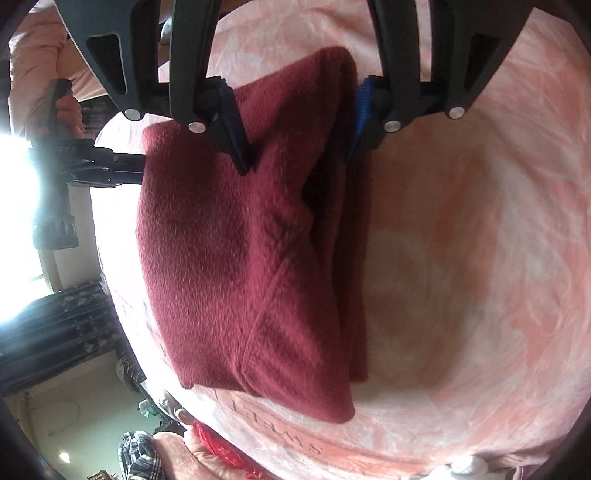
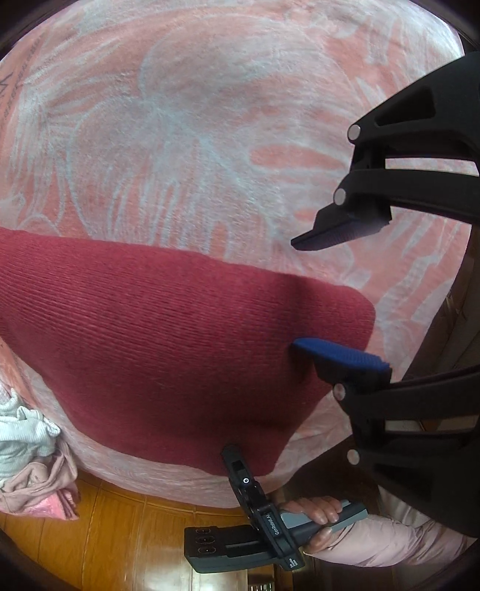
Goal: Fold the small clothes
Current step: 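Fold the held edge over the sweater with the left gripper, then open the left gripper and release the folded red sweater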
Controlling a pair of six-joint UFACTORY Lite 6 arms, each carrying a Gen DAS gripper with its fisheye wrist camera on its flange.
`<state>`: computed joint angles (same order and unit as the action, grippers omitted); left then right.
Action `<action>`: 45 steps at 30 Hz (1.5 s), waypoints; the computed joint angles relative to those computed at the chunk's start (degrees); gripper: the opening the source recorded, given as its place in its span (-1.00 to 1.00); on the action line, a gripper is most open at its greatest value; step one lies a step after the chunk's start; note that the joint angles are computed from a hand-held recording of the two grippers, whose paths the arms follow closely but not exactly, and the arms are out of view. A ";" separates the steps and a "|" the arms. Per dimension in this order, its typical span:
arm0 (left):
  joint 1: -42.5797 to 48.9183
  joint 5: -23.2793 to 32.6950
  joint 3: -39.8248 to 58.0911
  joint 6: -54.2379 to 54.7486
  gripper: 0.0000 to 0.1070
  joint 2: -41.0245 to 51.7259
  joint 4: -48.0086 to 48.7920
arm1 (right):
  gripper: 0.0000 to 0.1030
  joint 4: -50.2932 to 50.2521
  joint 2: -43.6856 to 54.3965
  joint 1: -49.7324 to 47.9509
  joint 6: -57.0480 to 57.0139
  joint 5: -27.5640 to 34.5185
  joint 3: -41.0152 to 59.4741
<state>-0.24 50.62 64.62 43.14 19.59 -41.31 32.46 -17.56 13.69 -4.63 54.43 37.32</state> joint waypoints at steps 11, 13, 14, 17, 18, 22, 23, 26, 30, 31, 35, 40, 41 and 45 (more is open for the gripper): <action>-6.50 -5.91 -3.46 -6.09 -0.56 -3.06 5.95 | -0.65 -5.14 0.75 8.93 10.13 -2.80 0.56; -7.70 -6.76 -3.59 -7.39 -0.56 -3.25 7.14 | -0.69 -9.06 -0.03 12.72 15.86 -3.54 1.05; -8.44 -7.71 -3.65 -7.82 -0.56 -2.91 7.51 | -0.70 -10.92 -2.32 12.83 16.55 -3.18 -1.07; -10.08 -10.55 -5.12 -8.25 -0.55 -2.32 6.90 | -0.69 -12.32 -1.58 15.10 19.09 -6.16 -2.81; -10.81 -11.42 -5.29 -8.74 -0.55 -2.23 6.85 | -0.69 -12.19 -0.88 15.30 19.03 -6.68 -2.53; -12.39 -12.63 -5.08 -10.83 -0.50 -2.44 7.78 | -0.62 -13.36 -1.28 16.57 20.07 -6.10 -1.28; -12.28 -12.01 -4.68 -11.27 -0.45 -2.47 7.83 | -0.50 -14.93 -1.63 17.15 21.31 -5.16 -0.26; -11.03 -8.59 -1.13 -12.38 -0.21 -1.94 8.03 | -0.34 -16.28 -3.97 16.25 21.94 -1.87 3.19; -8.31 -7.17 6.52 -11.54 0.13 -0.58 5.88 | -0.06 -15.01 -4.29 5.71 14.45 1.15 8.01; -7.80 -7.29 9.65 -12.54 0.18 0.83 5.34 | -0.06 -15.20 -2.59 3.06 12.99 1.18 10.08; -8.91 -5.64 24.70 -19.86 0.24 11.32 6.94 | -0.06 -14.51 8.82 -6.11 7.36 -0.50 20.52; -10.04 0.86 47.60 -28.48 0.26 27.83 11.87 | 0.07 -7.45 24.74 -12.66 0.33 -1.29 34.66; -9.73 2.67 52.58 -29.64 0.32 31.20 12.27 | 0.13 -7.07 28.32 -12.44 0.36 -1.09 38.55; -10.35 6.55 65.24 -32.46 0.33 40.61 13.18 | 0.26 -2.87 38.87 -14.09 -1.59 0.33 47.14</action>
<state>-10.59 57.18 129.86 10.67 60.19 -28.14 29.59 21.32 -0.40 -6.22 54.76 84.46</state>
